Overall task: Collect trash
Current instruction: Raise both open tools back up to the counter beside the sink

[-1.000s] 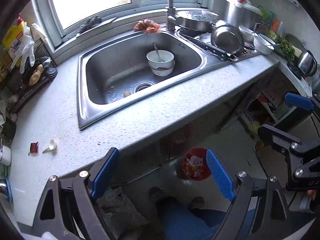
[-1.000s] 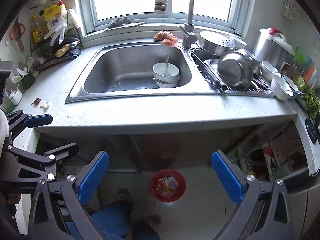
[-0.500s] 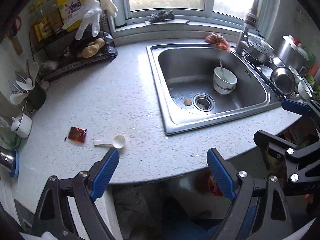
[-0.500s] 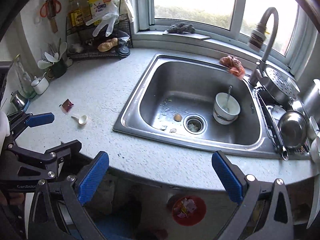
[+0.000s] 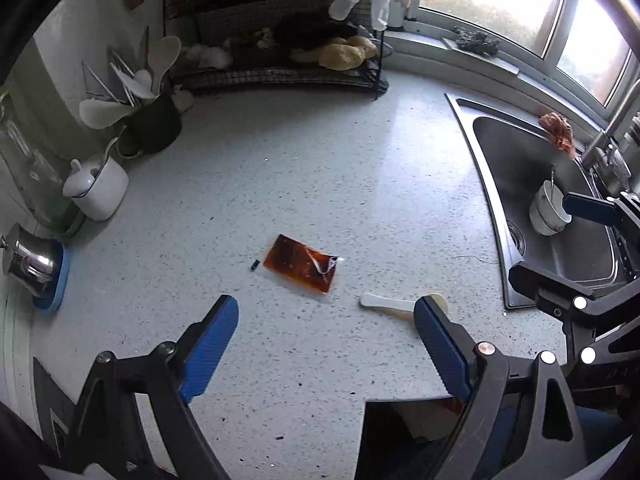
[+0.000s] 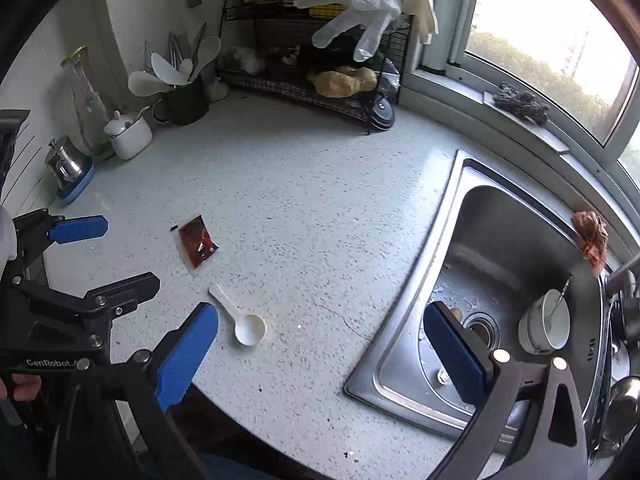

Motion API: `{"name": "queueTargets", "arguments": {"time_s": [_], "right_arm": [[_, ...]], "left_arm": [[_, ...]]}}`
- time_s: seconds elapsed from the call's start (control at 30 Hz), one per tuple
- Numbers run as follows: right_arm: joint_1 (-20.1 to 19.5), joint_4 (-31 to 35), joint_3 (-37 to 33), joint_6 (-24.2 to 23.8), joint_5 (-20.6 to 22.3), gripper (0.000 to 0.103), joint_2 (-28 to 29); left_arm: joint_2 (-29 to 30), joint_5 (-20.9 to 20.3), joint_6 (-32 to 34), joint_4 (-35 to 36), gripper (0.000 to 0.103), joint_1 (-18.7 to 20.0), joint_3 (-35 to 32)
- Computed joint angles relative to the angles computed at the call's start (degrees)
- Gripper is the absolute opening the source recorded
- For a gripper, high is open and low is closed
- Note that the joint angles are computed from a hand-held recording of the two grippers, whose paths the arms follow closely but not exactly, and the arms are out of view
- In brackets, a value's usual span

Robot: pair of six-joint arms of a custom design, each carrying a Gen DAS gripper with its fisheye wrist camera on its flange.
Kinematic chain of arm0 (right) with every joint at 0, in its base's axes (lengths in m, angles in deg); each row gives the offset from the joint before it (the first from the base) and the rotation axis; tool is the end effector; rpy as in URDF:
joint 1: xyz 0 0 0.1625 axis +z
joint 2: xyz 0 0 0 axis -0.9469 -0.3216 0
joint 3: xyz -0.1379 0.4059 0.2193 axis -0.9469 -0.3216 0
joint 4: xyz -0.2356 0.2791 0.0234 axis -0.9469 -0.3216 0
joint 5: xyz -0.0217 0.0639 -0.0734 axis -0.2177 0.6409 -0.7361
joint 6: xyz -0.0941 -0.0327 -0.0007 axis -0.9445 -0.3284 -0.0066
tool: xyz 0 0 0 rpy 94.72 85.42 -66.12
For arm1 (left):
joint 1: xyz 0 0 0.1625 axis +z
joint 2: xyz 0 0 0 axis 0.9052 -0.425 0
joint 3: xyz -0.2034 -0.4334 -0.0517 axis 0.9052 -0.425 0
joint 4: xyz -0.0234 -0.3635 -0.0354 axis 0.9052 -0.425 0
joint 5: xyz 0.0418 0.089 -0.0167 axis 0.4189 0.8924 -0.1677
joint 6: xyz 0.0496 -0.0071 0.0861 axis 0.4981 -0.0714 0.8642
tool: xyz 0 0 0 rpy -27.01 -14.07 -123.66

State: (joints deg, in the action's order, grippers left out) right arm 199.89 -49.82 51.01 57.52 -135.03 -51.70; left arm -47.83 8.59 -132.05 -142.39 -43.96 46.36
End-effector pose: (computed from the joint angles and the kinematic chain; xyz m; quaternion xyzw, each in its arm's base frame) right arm 0.3838 -0.3803 0.5981 0.1811 -0.9037 0.1961 0.3349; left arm -0.6348 -0.4497 0.3405 0.2139 0.9000 -0.1632 0.3429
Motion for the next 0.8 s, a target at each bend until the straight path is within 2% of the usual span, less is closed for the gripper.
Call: {"name": "queueTargets", "arguments": {"time_s": [0.23,0.5,0.67,0.73,0.8], "right_arm": [[-3.1,-2.2,-1.5,-7.2,7.1,0.103,6.8],[-4.1,-3.4,-2.5,-12.7,11.2,0.103,12.7],[-4.6,-3.0,-3.6,-14.7,12.1,0.102,15.7],[-4.9,-3.2,-3.8,-15.5,13.1,0.097,16.5],[-5.5,-2.2,-4.1,-16.2,14.2,0.086,17.2]], "left_arm": [[-4.2,-2.0,-6.7,3.4,0.088,3.6,4.8],[-7.7,-2.9,-11.2,5.8,0.088,6.1,8.2],[-8.9,-2.5,-12.9,7.3,0.088,7.2,9.5],[-9.1,-2.5,-13.6,7.4,0.088,7.5,9.8],[-9.4,-2.5,-13.9,7.0,0.088,7.7,10.1]]}}
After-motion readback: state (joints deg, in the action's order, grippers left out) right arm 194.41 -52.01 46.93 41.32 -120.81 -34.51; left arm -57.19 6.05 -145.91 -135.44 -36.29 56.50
